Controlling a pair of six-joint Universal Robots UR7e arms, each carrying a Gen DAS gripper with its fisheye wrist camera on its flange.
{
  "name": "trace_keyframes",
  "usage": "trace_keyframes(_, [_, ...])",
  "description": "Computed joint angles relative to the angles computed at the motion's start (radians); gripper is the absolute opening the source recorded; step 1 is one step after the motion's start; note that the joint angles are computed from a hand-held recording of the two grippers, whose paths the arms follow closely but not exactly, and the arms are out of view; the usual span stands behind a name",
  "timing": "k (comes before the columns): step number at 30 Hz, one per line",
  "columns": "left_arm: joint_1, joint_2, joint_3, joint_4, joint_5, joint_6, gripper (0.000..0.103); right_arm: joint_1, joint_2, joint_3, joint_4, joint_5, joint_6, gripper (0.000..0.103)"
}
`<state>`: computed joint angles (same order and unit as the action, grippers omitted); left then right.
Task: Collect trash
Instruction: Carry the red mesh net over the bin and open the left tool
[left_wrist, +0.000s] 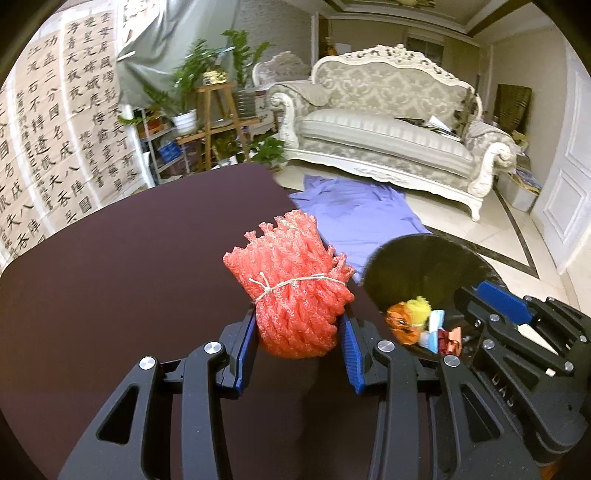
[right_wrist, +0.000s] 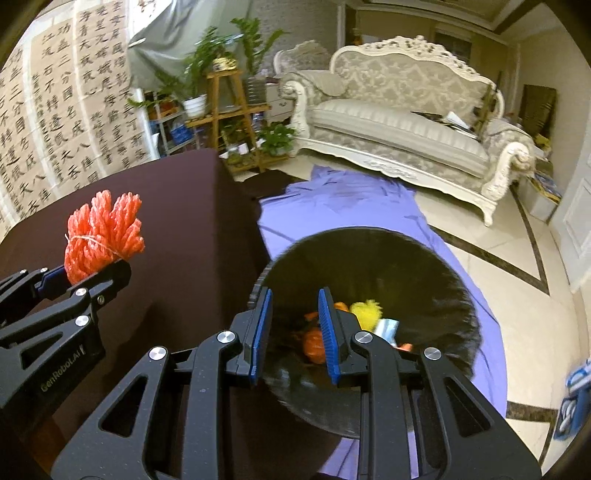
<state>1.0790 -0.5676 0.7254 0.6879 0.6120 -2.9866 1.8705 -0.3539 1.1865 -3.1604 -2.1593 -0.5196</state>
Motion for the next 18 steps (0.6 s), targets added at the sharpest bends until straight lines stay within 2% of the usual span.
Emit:
trace_keyframes(12, [-0.024, 0.104, -0.106, 0.032, 0.029, 0.046, 0.041, -0.048, -0.064, 0.066, -0.076, -0.015, 0.012, 0.025])
trace_keyframes(18, [-0.022, 0.185, -0.234, 0.09, 0.041, 0.062, 0.04, -0.065, -0.075, 0.069, -0.095, -0.022, 0.021, 0.025])
